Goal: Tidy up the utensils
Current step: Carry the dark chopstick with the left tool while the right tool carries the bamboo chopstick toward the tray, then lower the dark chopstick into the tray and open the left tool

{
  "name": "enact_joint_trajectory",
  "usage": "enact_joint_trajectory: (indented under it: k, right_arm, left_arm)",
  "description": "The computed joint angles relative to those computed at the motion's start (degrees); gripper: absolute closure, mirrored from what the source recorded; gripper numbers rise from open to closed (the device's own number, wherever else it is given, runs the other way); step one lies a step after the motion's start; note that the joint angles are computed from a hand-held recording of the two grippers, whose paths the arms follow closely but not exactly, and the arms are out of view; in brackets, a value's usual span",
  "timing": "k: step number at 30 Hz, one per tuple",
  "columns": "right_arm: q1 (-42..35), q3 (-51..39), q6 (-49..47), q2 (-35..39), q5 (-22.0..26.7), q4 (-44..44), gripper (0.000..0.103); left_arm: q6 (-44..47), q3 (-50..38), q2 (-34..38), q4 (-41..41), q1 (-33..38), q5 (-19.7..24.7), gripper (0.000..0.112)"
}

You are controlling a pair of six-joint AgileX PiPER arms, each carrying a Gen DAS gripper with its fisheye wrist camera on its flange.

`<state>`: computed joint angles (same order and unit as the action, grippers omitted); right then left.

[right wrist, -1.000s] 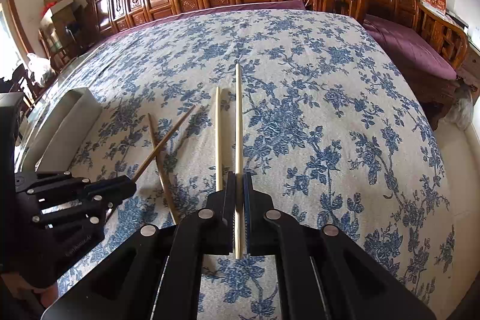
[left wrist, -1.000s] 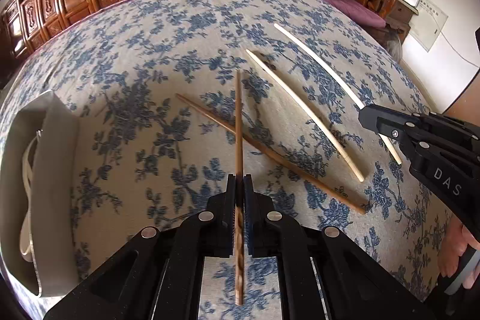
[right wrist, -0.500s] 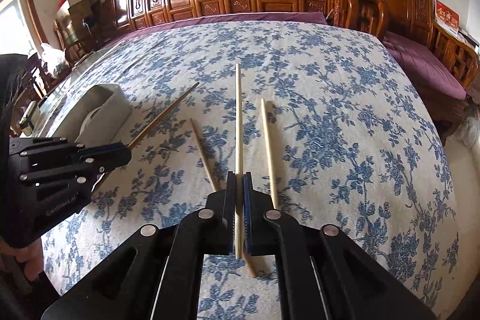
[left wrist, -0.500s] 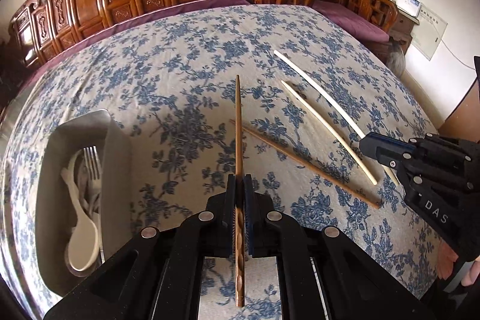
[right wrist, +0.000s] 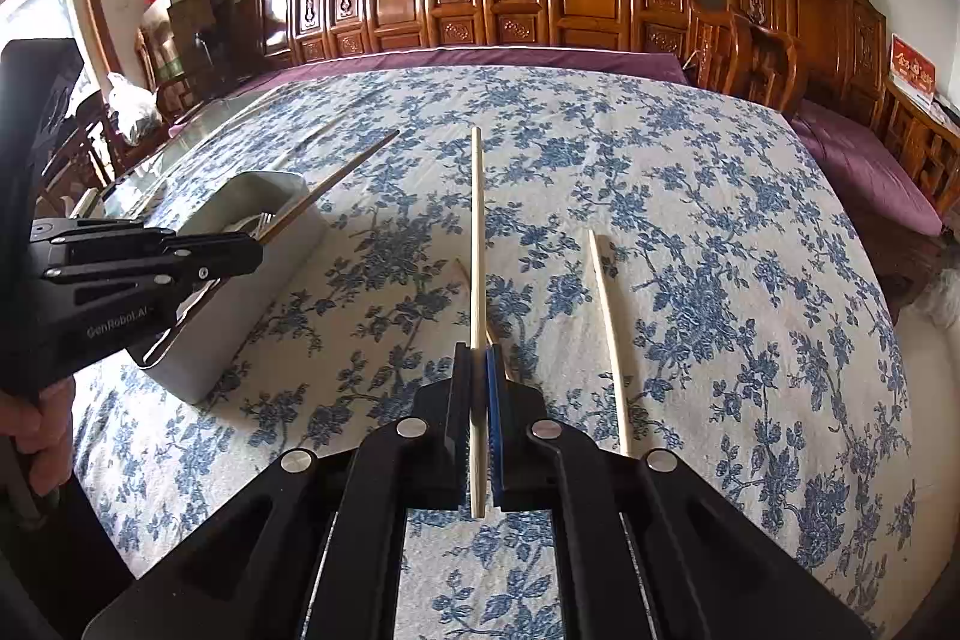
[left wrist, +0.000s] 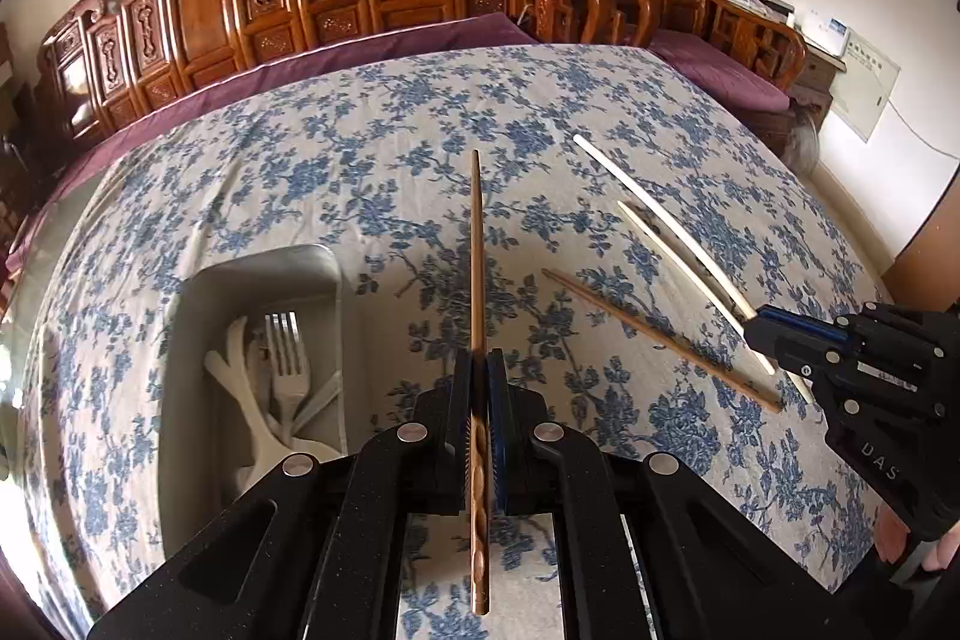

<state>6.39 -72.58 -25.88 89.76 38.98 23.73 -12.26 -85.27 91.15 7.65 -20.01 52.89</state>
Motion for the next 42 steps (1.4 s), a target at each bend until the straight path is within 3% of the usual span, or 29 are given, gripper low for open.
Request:
enact_joint_trajectory:
  k: [20,42]
  right_arm:
    - [8.5,1.0,6.9,-2.7,-1.4,-4.3,0.097]
    - [16.2,0.5,14.1,-0.3,-1.9,-10.6,0.097]
  left_arm:
    - [9.5,5.2,-5.5,-4.3,12.0,0.0,0.108]
    - [18.4,12.5,-5.8,-11.8,21.9,-4.0,0.108]
